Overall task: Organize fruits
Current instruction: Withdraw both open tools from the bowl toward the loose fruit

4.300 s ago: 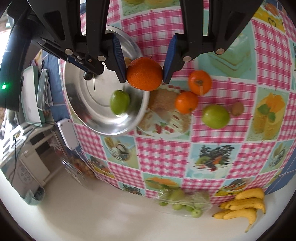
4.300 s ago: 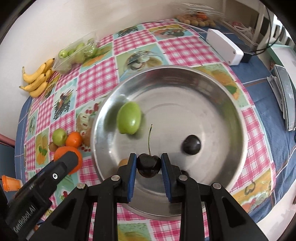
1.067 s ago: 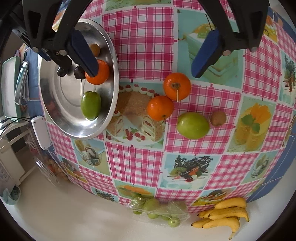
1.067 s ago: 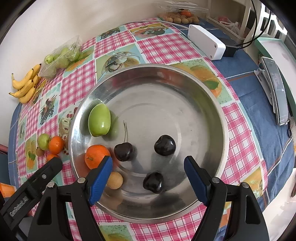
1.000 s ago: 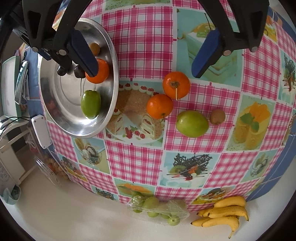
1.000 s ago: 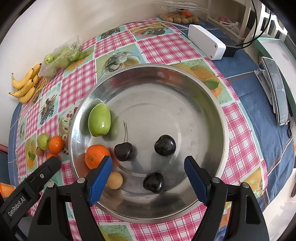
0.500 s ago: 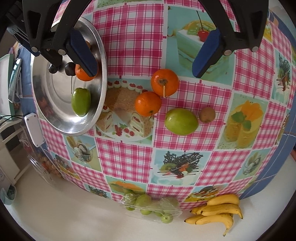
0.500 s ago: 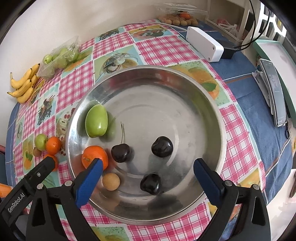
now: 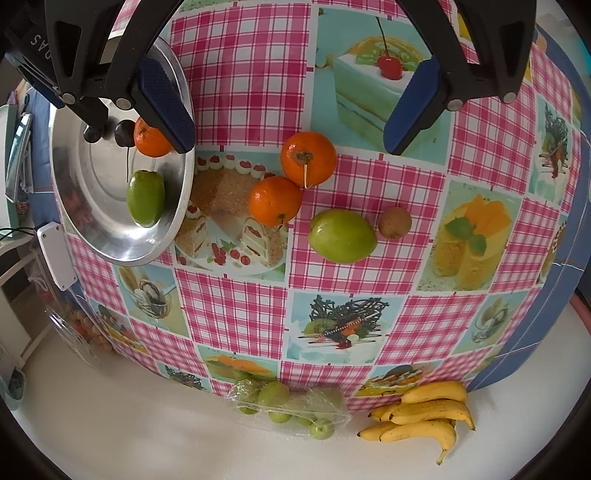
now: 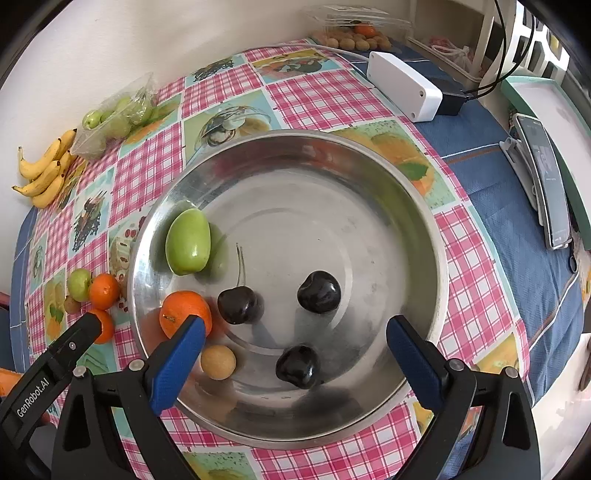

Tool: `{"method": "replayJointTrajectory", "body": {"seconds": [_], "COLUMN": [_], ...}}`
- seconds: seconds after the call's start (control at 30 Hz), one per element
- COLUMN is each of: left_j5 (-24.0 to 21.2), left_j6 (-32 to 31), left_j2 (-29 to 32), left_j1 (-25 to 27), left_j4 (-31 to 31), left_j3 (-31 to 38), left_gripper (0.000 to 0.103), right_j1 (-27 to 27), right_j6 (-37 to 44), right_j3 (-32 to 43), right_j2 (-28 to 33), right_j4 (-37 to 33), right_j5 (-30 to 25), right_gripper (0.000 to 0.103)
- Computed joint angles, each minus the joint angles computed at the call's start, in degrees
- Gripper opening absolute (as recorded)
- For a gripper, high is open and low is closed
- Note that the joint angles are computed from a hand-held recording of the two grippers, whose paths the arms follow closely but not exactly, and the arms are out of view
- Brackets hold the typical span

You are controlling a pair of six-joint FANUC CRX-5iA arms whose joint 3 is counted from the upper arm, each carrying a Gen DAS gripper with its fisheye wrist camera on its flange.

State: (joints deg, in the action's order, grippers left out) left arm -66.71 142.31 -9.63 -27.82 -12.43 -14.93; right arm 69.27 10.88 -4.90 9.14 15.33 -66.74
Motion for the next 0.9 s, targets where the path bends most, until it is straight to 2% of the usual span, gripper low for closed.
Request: {"method": "replayJointTrajectory", "body": {"seconds": [0.23, 0.5, 0.9], "left_j5": [-0.2, -1.1, -0.9], "left_j6": [-0.1, -0.6, -1.4], "left_j2": [-0.9, -3.6, -11.6], "left_j1": [0.6, 3.0, 11.9], "left_j4": [-0.3, -1.4, 0.8], "left_j3": [-0.4, -1.7, -8.2], "left_gripper": [0.103, 0.103, 0.103], "right_j1": [0.3, 1.4, 1.7], "right_j6": [-0.1, -2.4, -1.5], "right_j3": [0.2, -1.0, 2.6], "right_j2": [0.3, -0.1, 2.5], "right_j4": [0.7, 5.1, 3.9], "right_j5": [0.0, 1.4, 0.7], "right_gripper": [0.098, 0.098, 0.098]}}
